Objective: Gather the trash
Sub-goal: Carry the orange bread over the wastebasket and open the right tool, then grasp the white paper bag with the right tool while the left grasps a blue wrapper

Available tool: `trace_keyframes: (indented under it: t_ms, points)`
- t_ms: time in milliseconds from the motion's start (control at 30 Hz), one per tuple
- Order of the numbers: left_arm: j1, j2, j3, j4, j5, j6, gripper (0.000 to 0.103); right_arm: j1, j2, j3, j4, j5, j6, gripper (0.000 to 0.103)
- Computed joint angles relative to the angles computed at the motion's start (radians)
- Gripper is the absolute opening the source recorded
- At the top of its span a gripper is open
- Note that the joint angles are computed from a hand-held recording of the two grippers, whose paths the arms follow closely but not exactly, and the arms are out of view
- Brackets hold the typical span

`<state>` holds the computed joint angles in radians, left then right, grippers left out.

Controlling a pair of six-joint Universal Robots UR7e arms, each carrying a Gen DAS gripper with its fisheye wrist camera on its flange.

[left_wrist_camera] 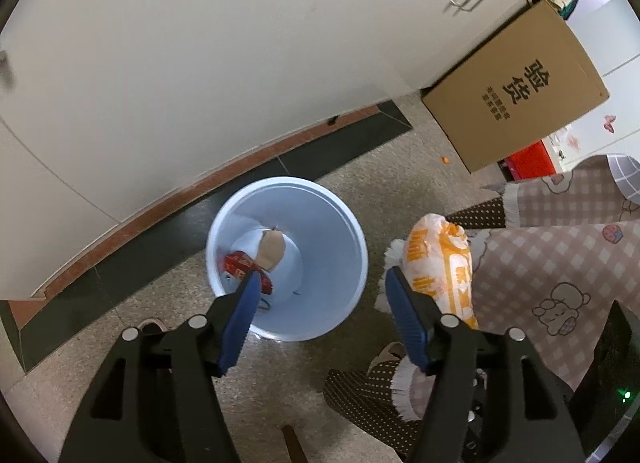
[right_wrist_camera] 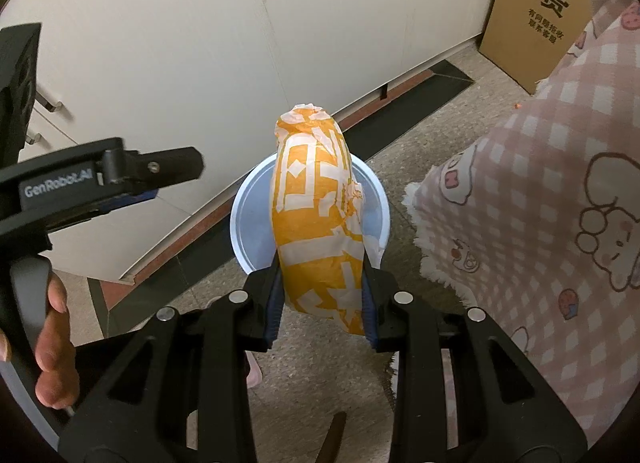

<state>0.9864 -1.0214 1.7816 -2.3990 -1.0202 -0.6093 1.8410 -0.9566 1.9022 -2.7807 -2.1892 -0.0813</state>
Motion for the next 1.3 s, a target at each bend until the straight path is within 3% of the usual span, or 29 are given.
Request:
trace_keyframes:
  t_ms: [200,300,367,800,933,1233,1300]
  points:
    - [0.008,-0.035,0.022,0.012,0.043,-0.025,0.065,-0.001,0.028,-0.028,-0.002,0.032,0.001,0.034]
    - [0.002,-0.053,0.038,0.005,0.083,-0.037,0.065,-0.002,0.046,-0.046,-0.037,0.058,-0.007,0.045]
    - [-0.002,-0.063,0.046,0.000,0.098,-0.043,0.066,-0.004,0.055,-0.055,-0.064,0.077,-0.009,0.065]
    - [-0.066,-0.126,0.078,0.007,0.132,-0.054,0.067,0.050,0.007,-0.045,-0.043,0.045,0.015,0.065]
    - [-0.127,-0.170,0.102,0.018,0.177,-0.089,0.067,0.104,-0.038,-0.029,-0.058,0.012,-0.001,0.065]
    - [-0.366,-0.279,0.156,0.017,0.391,-0.142,0.069,0.264,-0.149,-0.005,-0.204,-0.069,-0.079,0.065]
    - [-0.407,-0.282,0.150,0.013,0.408,-0.132,0.071,0.294,-0.203,0.015,-0.222,-0.094,-0.076,0.065]
